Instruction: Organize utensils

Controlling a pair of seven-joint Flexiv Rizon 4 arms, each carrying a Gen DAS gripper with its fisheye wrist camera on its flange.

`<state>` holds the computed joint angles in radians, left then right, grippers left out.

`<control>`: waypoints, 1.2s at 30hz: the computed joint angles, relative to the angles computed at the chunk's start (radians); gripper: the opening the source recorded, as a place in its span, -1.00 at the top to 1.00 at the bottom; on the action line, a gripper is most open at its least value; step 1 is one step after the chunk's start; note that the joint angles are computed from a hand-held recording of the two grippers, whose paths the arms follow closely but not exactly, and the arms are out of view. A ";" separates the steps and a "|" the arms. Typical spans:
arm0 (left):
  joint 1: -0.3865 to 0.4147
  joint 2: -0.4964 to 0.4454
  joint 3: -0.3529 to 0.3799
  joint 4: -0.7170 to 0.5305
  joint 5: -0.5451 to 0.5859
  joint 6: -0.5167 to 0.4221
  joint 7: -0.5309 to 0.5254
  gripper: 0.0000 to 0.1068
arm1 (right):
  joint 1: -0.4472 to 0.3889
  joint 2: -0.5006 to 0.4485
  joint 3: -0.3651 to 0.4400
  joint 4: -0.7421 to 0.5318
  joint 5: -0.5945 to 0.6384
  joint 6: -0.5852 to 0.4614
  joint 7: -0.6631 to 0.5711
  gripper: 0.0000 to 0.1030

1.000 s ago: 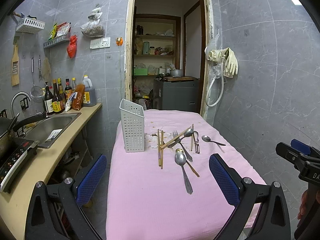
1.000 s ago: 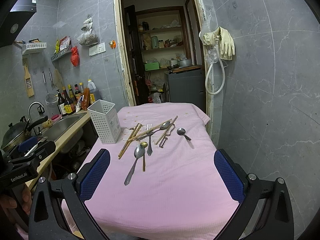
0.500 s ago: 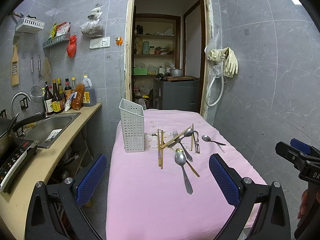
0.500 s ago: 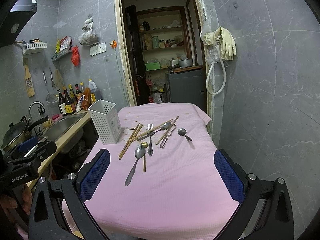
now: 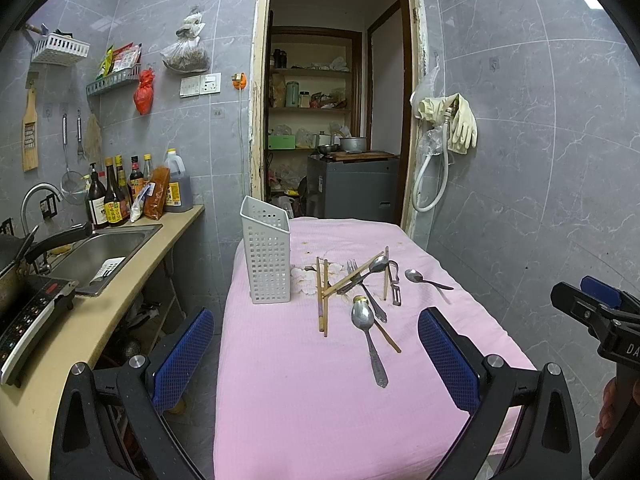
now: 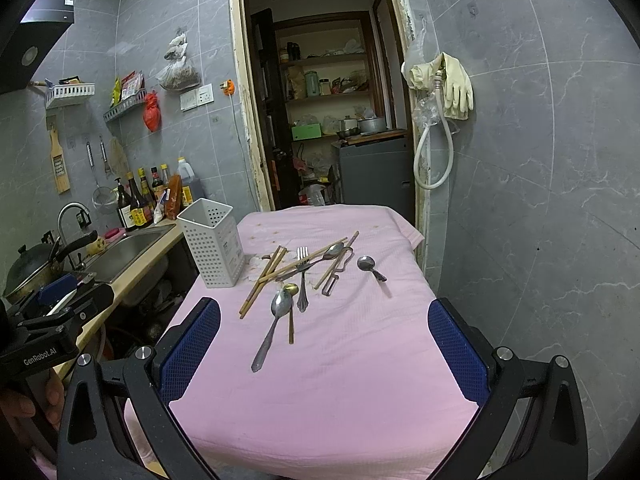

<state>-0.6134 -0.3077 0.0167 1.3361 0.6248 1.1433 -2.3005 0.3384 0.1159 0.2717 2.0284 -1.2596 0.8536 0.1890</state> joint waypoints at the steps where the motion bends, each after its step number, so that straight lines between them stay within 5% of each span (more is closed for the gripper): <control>1: 0.000 0.000 0.000 0.000 0.001 0.000 0.000 -0.93 | -0.002 0.000 -0.003 0.003 -0.001 0.006 0.000 -0.98; 25: 0.015 0.023 -0.009 0.039 -0.009 0.011 0.010 -0.93 | 0.050 -0.074 -0.017 -0.058 -0.018 -0.025 0.025 -0.98; 36: 0.051 -0.037 0.003 0.024 -0.095 0.074 0.099 -0.93 | 0.053 -0.080 -0.030 -0.059 -0.011 -0.036 0.036 -0.98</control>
